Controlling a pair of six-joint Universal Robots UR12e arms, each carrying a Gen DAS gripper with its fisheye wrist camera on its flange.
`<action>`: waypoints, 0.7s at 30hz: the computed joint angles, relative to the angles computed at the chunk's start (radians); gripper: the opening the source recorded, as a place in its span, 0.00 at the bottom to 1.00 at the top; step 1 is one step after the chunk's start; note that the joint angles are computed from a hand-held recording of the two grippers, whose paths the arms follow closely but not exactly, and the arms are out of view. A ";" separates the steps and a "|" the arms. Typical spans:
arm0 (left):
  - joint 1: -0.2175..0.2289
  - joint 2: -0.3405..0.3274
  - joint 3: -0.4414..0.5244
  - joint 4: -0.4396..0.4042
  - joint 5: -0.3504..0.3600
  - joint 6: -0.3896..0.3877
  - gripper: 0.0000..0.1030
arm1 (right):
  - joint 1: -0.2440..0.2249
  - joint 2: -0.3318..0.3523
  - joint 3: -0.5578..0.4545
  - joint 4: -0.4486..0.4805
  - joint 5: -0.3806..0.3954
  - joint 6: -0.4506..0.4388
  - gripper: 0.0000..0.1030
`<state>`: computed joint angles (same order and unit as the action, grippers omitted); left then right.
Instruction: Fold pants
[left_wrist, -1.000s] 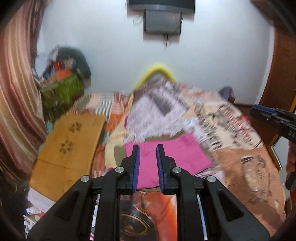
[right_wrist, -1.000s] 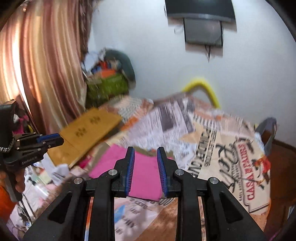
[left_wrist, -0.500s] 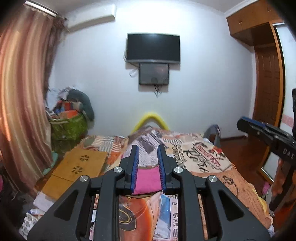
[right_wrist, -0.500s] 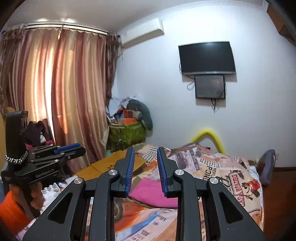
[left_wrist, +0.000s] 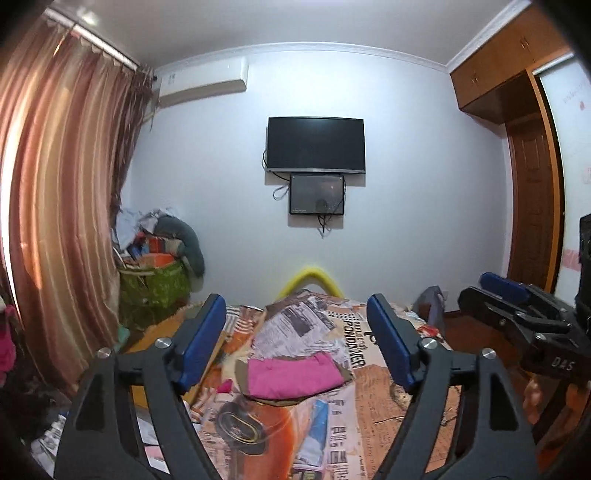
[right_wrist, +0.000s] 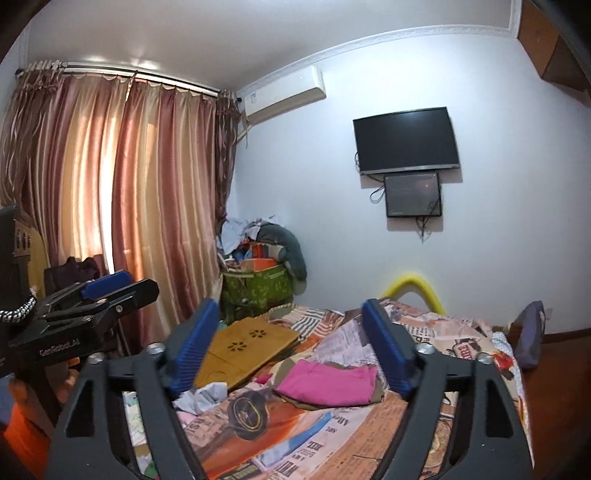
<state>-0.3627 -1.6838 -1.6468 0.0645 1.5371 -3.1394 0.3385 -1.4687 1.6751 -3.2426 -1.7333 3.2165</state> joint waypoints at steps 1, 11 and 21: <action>-0.001 -0.001 -0.001 0.000 -0.003 0.001 0.87 | 0.001 0.000 0.000 -0.003 -0.004 0.001 0.88; -0.004 0.010 -0.025 0.011 0.003 -0.011 1.00 | 0.024 -0.001 0.010 -0.013 -0.067 0.008 1.00; 0.000 0.005 -0.021 -0.006 0.000 -0.025 1.00 | 0.027 -0.005 0.014 -0.008 -0.074 0.011 1.00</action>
<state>-0.3631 -1.6788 -1.6676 0.0585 1.5374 -3.1649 0.3660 -1.4733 1.6891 -3.2509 -1.8075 3.2272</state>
